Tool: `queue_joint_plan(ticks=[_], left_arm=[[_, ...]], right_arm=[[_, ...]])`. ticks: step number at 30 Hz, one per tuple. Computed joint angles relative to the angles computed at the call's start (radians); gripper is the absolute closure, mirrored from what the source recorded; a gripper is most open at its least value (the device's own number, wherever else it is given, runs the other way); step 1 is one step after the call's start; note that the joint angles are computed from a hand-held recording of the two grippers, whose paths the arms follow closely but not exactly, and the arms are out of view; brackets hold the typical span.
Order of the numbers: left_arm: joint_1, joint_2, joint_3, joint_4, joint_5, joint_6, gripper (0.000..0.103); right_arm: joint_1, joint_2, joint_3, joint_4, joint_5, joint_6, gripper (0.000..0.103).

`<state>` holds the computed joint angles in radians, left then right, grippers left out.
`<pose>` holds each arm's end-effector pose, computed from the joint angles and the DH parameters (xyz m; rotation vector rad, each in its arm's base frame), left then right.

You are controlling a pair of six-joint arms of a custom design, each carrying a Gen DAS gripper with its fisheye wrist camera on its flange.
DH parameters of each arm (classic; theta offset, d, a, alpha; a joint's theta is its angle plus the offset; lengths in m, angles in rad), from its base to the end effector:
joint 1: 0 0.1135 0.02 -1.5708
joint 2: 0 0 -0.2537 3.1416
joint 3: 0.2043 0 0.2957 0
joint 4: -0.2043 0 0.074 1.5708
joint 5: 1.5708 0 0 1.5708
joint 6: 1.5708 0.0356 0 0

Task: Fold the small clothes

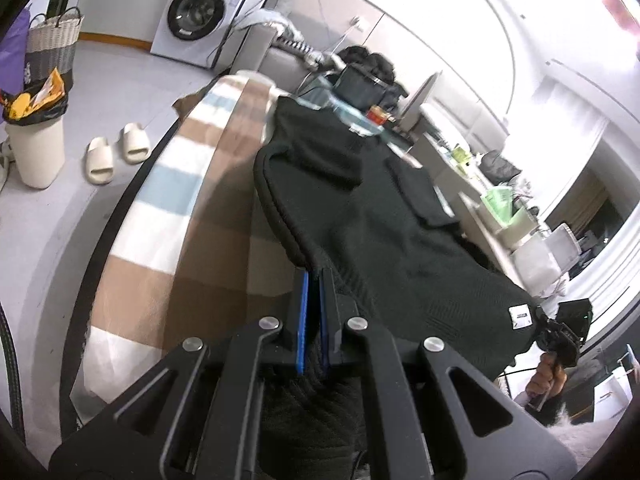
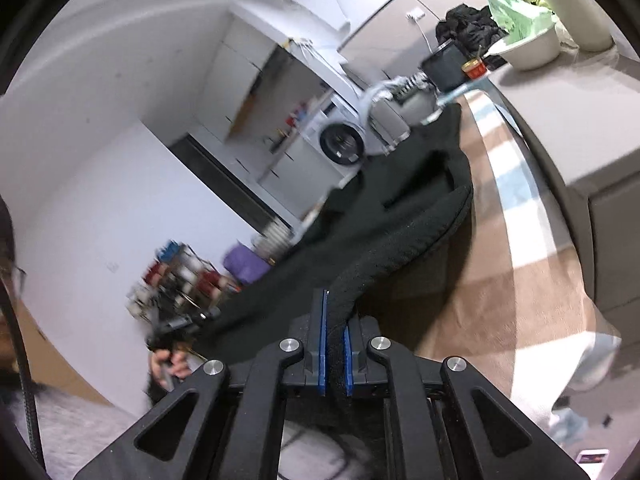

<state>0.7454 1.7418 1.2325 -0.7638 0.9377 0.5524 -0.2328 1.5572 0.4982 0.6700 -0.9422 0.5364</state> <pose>0.2936 0.2320 0.1838 -0.0468 2.2637 -0.7065 0.2971 -0.0408 0.1081 0.1077 1.9448 1.1150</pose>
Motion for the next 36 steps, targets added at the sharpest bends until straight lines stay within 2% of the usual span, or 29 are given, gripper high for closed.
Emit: queue_joint_plan(ticks=[4,6,9,10,15,20,21,22,23,24,25,29,35,36], left_arm=[[0.030,-0.007,0.050,-0.111,0.086,0.070,0.101],[0.040,-0.017,0.063,-0.149,0.112,0.104,0.101],[0.038,-0.026,0.058,-0.143,0.101,0.107,0.101],[0.033,-0.014,0.062,-0.141,0.087,0.099,0.101],[0.013,0.080,0.090,-0.155,0.039,0.077,0.101],[-0.014,0.098,0.059,-0.093,-0.027,0.060,0.100],[-0.020,0.100,0.056,-0.094,-0.043,0.070,0.098],[-0.031,0.103,0.054,-0.097,-0.069,0.081,0.094],[-0.046,0.110,0.053,-0.099,-0.101,0.089,0.081],[-0.054,0.112,0.049,-0.096,-0.124,0.086,0.067],[-0.062,0.122,0.052,-0.090,-0.138,0.080,0.062],[-0.063,0.154,0.073,-0.117,-0.140,0.096,0.051],[-0.088,0.190,0.091,-0.168,-0.165,0.128,0.051],[-0.092,0.190,0.087,-0.158,-0.161,0.120,0.058]], right_arm=[[-0.053,0.019,-0.034,0.207,-0.125,0.150,0.097],[-0.080,0.007,-0.044,0.243,-0.156,0.178,0.097],[-0.091,-0.078,-0.042,0.064,-0.123,0.064,0.097],[-0.086,-0.088,-0.024,-0.037,-0.105,-0.003,0.097],[-0.066,-0.018,0.027,-0.168,-0.102,-0.076,0.097],[-0.027,0.018,0.086,-0.373,-0.064,-0.207,0.095],[-0.022,0.030,0.104,-0.427,-0.056,-0.236,0.093],[-0.017,0.041,0.124,-0.489,-0.052,-0.272,0.087],[-0.013,0.046,0.131,-0.520,-0.045,-0.294,0.078],[-0.007,0.048,0.138,-0.546,-0.031,-0.311,0.073],[-0.007,0.044,0.141,-0.563,-0.031,-0.322,0.066],[-0.021,0.073,0.155,-0.560,-0.029,-0.314,0.064],[-0.024,0.107,0.190,-0.573,-0.005,-0.296,0.064],[-0.020,0.109,0.193,-0.578,0.001,-0.300,0.064]])
